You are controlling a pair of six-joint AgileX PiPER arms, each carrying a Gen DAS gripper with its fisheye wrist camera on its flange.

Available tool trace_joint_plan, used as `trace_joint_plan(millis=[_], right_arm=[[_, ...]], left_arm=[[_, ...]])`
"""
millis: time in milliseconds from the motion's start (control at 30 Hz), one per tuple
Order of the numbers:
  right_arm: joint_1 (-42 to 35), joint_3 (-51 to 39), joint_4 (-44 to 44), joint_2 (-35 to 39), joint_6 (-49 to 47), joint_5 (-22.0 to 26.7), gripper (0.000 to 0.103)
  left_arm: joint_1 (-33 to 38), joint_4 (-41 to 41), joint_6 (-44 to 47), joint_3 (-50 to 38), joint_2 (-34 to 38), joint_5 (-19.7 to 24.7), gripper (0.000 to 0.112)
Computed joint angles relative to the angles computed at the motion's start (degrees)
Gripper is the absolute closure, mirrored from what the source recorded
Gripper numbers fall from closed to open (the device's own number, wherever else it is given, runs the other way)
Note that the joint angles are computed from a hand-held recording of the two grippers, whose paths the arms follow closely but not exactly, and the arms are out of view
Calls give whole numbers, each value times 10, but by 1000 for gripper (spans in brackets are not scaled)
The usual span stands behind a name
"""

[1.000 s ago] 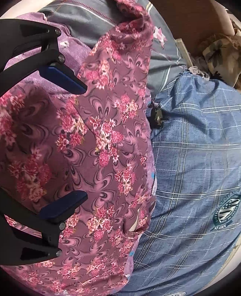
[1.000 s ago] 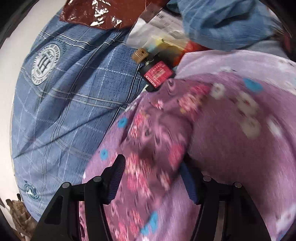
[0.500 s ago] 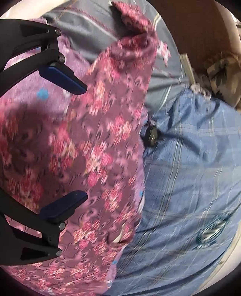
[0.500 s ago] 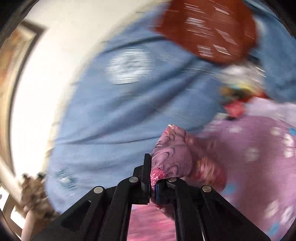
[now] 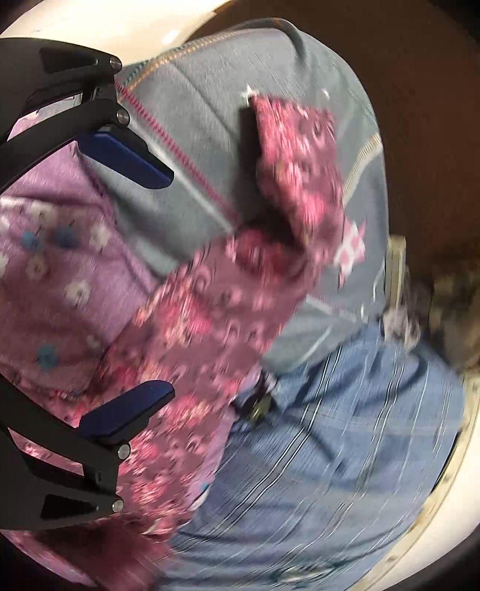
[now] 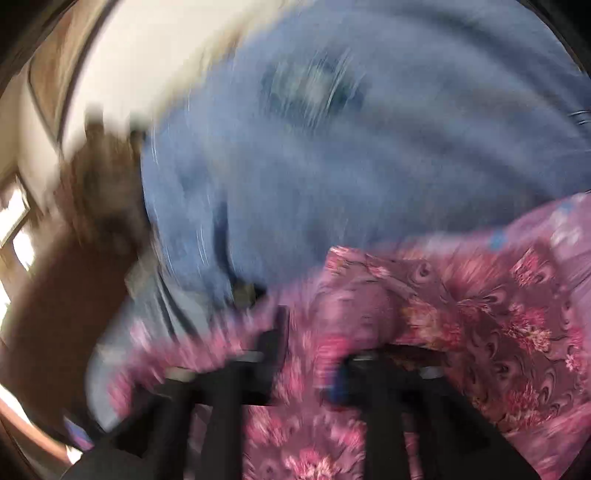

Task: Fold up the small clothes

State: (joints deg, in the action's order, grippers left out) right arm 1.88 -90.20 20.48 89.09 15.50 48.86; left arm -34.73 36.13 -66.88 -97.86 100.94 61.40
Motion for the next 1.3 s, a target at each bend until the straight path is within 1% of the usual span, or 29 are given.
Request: trace_joint_plan(millis=[33,67,133,167,200,233,267,300,367,400,433,500,533,600,633,667,733,767,800,833,900,933,1000,1067,1100,1167,1233,1300], right_arm=[[37,12,-23,17,17,-9,29],[70,24,-44,35,36,-18,29],[127,22,-90,71,78,-18,28],[162,27,-127,78,102,-16,28],[178,29,-142,83,103,-17,28],[184,24,-147,83,92,-7,27],[195,30,-159,76,87,-6,25],[196,39,-156,65,61,-9,25],[185,28,-135,54,-7,23,21],[175,28,-125,50,-26,39,21],[157,41,-92,45,-58,43,21],[88,86,21,24,-140,50,21],[60,92,79,29,-166,51,21],[-14,153,193,1,-199,51,21],[-44,175,250,1,-221,48,21],[-85,204,308,-5,-233,56,21],[-144,261,422,-6,-284,63,21],[-161,278,464,-1,-297,65,21],[-170,281,486,5,-287,63,21],[-169,278,491,8,-269,49,19],[-151,248,480,15,-234,22,19],[-141,227,487,23,-234,21,19],[-107,168,525,50,-266,31,19],[-78,114,525,49,-297,42,19],[-69,95,514,48,-306,45,19],[-48,63,445,41,-284,42,20],[-50,76,407,29,-265,37,20],[-65,117,382,8,-257,34,26]], left_arm=[[8,-4,0,-1,-1,3,9],[15,-7,-2,0,-3,6,9],[26,-14,-6,-3,-3,11,9],[32,-20,-7,-3,-3,10,9],[37,-29,-6,-1,-5,7,9],[38,-33,-6,0,-6,5,9],[39,-37,-8,-1,-4,4,9],[38,-38,-11,-1,-5,2,9],[32,-44,-10,-11,4,7,9],[27,-48,-5,-20,10,11,9],[23,-52,1,-30,17,16,9],[14,-56,16,-46,28,26,9],[10,-55,19,-50,30,29,9],[3,-49,20,-53,33,33,9],[0,-45,19,-55,34,36,9],[-1,-44,18,-54,33,36,9],[-2,-42,15,-53,33,37,9],[-1,-40,13,-53,33,38,9],[0,-40,12,-52,32,38,9],[3,-41,12,-50,31,38,9],[9,-39,8,-47,29,40,9],[13,-40,6,-45,28,40,9],[21,-41,-4,-39,24,40,9],[27,-42,-13,-34,20,37,9],[29,-44,-15,-33,20,36,9],[28,-44,-16,-32,20,36,9],[23,-41,-12,-33,20,35,9],[16,-39,-5,-37,23,32,9]])
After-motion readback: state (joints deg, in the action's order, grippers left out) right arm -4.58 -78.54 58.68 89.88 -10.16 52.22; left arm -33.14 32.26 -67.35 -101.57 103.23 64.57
